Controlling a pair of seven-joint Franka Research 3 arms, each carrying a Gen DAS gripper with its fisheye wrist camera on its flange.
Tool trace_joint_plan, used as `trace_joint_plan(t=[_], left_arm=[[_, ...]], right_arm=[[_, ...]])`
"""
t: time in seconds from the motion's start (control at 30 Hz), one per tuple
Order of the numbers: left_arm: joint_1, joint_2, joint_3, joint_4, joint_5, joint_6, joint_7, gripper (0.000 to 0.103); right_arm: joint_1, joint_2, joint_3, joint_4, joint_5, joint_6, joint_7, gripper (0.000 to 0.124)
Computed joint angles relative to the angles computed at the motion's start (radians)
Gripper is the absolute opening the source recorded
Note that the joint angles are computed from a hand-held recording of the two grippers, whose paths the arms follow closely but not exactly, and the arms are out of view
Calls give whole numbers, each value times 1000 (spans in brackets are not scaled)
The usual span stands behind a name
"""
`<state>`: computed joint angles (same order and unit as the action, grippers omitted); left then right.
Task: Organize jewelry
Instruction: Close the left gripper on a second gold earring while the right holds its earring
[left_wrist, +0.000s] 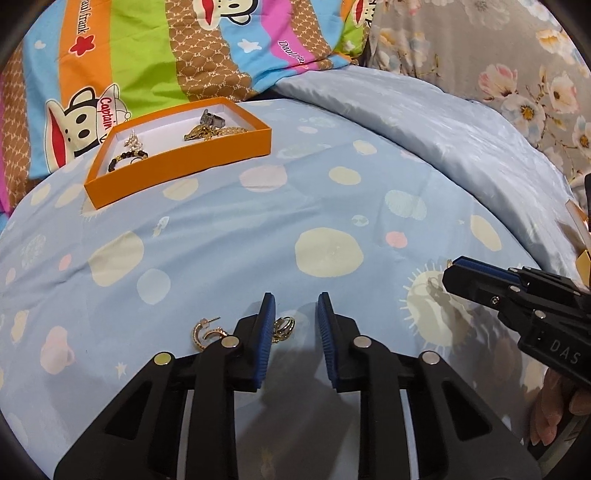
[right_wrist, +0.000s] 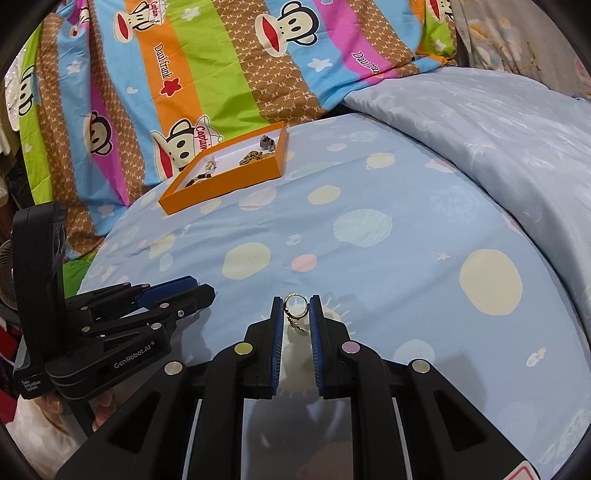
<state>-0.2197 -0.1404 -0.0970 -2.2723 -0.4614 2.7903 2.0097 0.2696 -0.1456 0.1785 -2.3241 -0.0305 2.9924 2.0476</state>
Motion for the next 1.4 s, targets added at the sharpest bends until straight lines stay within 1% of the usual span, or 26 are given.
trace_joint_plan(t=[0.13,0.23,0.4,0.57,0.73,0.83,0.9,1.03,1.27,1.33,1.37,1.4], left_arm=[[-7,-17,9,-16,-36,11,17,22],[1,-22,5,-25,-5,21,-21,22],[0,-27,13,-29,2,10,-40,22],[-21,-61,36,-60,-48,26,-13,22],[-9,-67,36,-71,-7,26,-70,22],[-36,-88,60,-91,-56,57,-32,22],[-41,-99,64,-101,-50,68,-33,22],[-28,-91,59,-99,-5,32,-80,22],[-30,-97,60,-107,24,38,-97,22],[-30,-97,60,-108,32,43,-103,19],[-34,-96,65,-107,27,41,-98,11],[-40,-96,72,-104,16,36,-89,8]], right_arm=[[12,3,-8,1,25,6,-23,13],[12,2,-8,0,31,6,-29,13],[20,5,-10,2,48,2,-48,13],[30,9,-8,5,58,2,-60,13],[42,16,-12,12,74,0,-77,13],[44,17,-13,12,79,2,-83,13],[45,17,-14,11,81,3,-84,13],[46,17,-14,11,83,3,-89,13],[46,16,-12,10,85,3,-88,13],[44,17,-10,9,80,7,-83,13],[44,18,-7,7,76,10,-79,13],[44,18,-7,6,75,12,-78,13]])
